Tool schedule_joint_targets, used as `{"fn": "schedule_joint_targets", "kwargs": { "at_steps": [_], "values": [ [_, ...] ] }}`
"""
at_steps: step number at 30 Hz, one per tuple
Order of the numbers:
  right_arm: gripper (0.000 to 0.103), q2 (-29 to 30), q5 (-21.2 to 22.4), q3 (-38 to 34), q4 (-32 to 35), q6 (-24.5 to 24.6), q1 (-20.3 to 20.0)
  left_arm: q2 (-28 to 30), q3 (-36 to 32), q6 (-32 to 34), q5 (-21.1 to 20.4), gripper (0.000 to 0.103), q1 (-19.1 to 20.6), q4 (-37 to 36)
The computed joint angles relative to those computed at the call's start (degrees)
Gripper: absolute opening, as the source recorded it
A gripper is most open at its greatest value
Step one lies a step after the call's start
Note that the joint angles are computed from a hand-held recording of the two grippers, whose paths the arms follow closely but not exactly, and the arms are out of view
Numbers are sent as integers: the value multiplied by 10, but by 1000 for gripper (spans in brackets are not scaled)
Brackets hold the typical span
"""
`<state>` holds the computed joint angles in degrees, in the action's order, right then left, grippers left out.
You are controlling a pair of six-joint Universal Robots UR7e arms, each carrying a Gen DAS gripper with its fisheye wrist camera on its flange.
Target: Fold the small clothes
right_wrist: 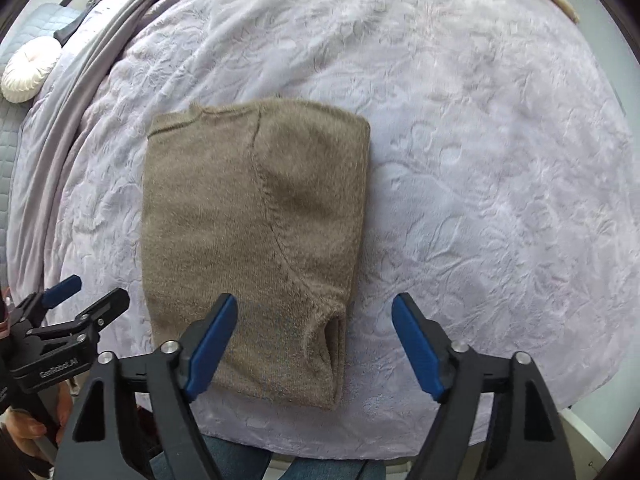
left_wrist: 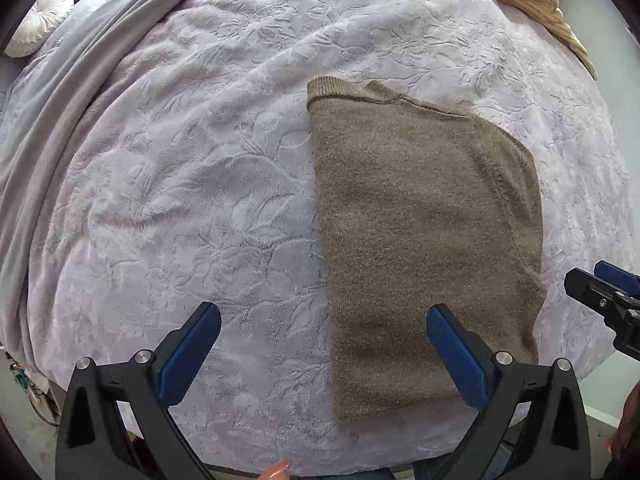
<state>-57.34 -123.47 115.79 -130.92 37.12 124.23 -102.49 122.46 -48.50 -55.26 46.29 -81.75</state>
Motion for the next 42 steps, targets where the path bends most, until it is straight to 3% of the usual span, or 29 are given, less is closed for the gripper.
{"fn": "schedule_joint_targets", "kwargs": {
  "at_steps": [9,26,42],
  "values": [
    [88,8,-52,-14,13,14,25,6,0,-30,1,103,-19,8],
    [88,20,-51,-48,89,52,32,16,-17,-59,14,103,-35,60],
    [88,23,-52,-52,101,59,30,18,-19,-76,13,103,-32,71]
  ]
}}
